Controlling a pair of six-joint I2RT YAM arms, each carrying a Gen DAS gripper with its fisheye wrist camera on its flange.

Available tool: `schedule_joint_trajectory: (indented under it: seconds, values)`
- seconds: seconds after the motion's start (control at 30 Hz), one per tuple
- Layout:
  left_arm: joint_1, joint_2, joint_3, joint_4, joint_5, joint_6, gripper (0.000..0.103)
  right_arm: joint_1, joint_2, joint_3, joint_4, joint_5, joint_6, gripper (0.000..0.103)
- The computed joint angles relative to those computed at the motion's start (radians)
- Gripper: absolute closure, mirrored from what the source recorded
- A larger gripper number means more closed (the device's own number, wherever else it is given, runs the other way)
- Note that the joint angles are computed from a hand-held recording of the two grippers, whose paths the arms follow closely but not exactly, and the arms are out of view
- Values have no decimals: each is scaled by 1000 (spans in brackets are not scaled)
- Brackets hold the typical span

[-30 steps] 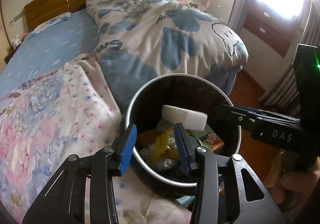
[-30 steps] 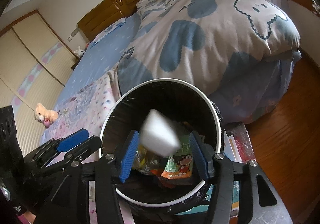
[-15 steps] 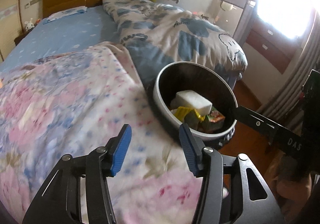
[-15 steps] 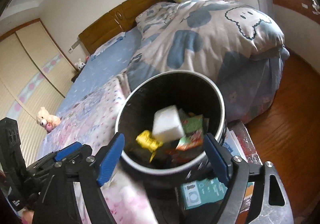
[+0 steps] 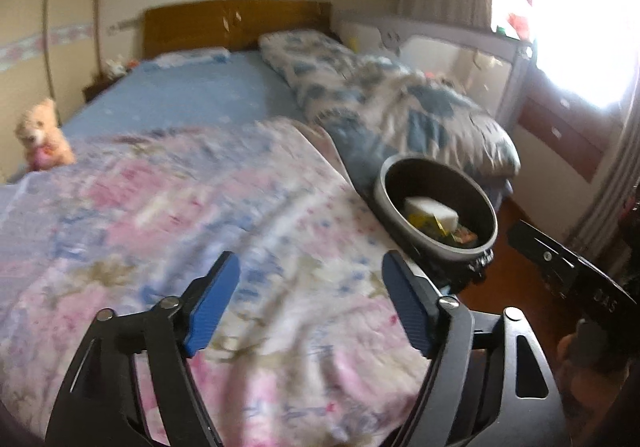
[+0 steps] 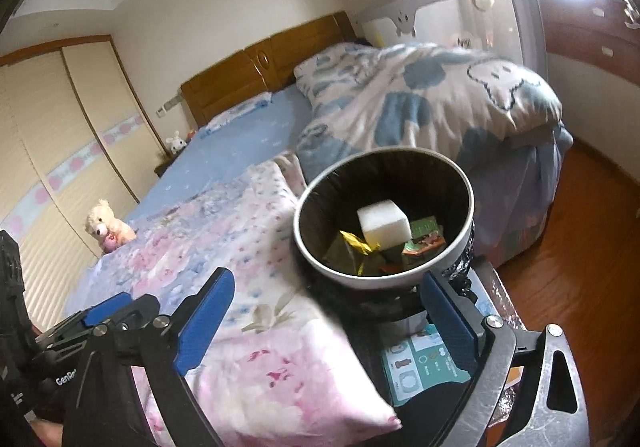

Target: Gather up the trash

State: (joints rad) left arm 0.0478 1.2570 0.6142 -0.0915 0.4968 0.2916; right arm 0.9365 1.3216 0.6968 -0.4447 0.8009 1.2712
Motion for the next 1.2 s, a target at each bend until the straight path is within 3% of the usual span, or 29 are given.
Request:
schedule_joint_trajectory:
  seconds: [0.07,0.13,0.2,0.3,0.37,0.63,0.73,1.2]
  values:
    - [49,-57,-17,8,35,-3,20,42,23,66,-74,64,-5,8]
    - [90,-126,-37,20,39,-12,6,77,40,125,-145,129,4,5]
    - [151,-207,-72,60,67,-31,0,122,50,186,-208,216,4,0]
    - [218,-277,-115,114,91,-44,0,184,74,249,-259,337,-32,0]
    - [238,-297,-148,160,80,-42,0,194,106,267,-277,356,-30,0]
    - [263,-273,-249,315,24,-23,0,194,190,209,-129,345,-69,0]
    - [266,-255,-263,358,3,-28,0,208,217,217,-137,368,-53,0]
    - [276,-251,-281,376,4,-15,0,182,249,210,-18,311,-119,0]
